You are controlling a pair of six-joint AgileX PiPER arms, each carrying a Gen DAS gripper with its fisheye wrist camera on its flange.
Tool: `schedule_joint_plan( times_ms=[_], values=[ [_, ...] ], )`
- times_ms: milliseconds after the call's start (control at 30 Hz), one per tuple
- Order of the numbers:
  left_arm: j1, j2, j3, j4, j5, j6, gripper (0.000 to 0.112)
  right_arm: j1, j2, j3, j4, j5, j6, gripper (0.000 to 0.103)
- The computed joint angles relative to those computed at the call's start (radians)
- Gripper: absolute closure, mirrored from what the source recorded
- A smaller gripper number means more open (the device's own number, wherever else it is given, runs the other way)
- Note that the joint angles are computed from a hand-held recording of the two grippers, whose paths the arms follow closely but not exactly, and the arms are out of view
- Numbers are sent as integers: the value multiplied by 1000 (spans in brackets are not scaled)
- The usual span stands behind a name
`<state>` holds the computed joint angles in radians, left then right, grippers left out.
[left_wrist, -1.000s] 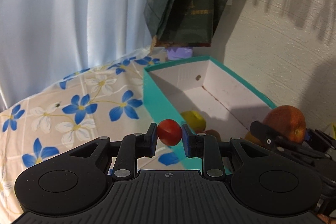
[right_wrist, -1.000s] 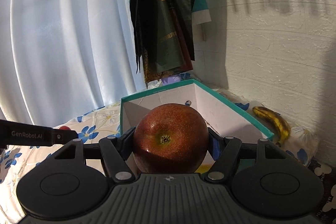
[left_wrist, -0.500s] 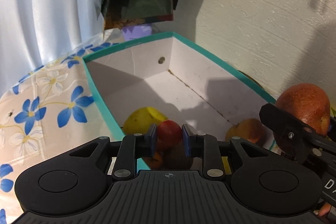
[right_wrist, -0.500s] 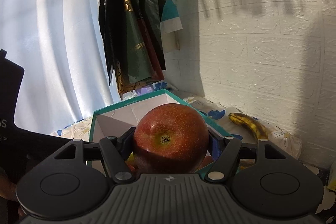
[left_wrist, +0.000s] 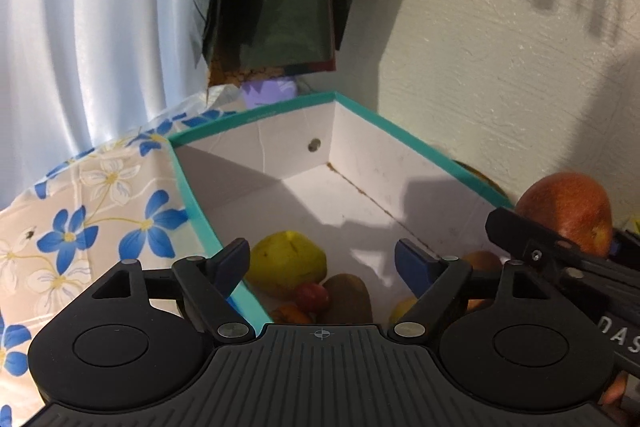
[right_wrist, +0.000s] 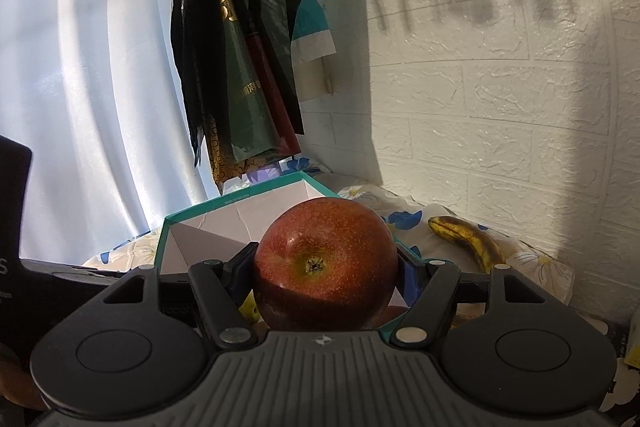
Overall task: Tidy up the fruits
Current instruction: 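Carry the tomato into the teal box and open the left gripper while the right gripper lifts the apple, then lower the red apple into the teal box and open the right gripper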
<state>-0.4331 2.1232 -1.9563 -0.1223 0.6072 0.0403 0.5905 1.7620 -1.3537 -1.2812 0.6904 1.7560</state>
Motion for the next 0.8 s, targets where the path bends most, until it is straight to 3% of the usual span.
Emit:
schedule_joint_plan(
  times_ms=[67,233,300,533,800],
  values=[
    [1,-61,73,78,-41,-89,16,-3,0,0,2,-4,3,34],
    [25,-246,312,286,-147,-368,12,-6,1,1,0,-11,3,34],
    [31,-291,361,361,-134,-476,12,-3,3,0,-4,-9,1,34],
    [63,-324,390,378,-28,-518,11,9,40,-42,22,-13,-59,34],
    [87,-385,479,426,-23,-587,11,20,89,-103,61,-9,-141,34]
  ],
)
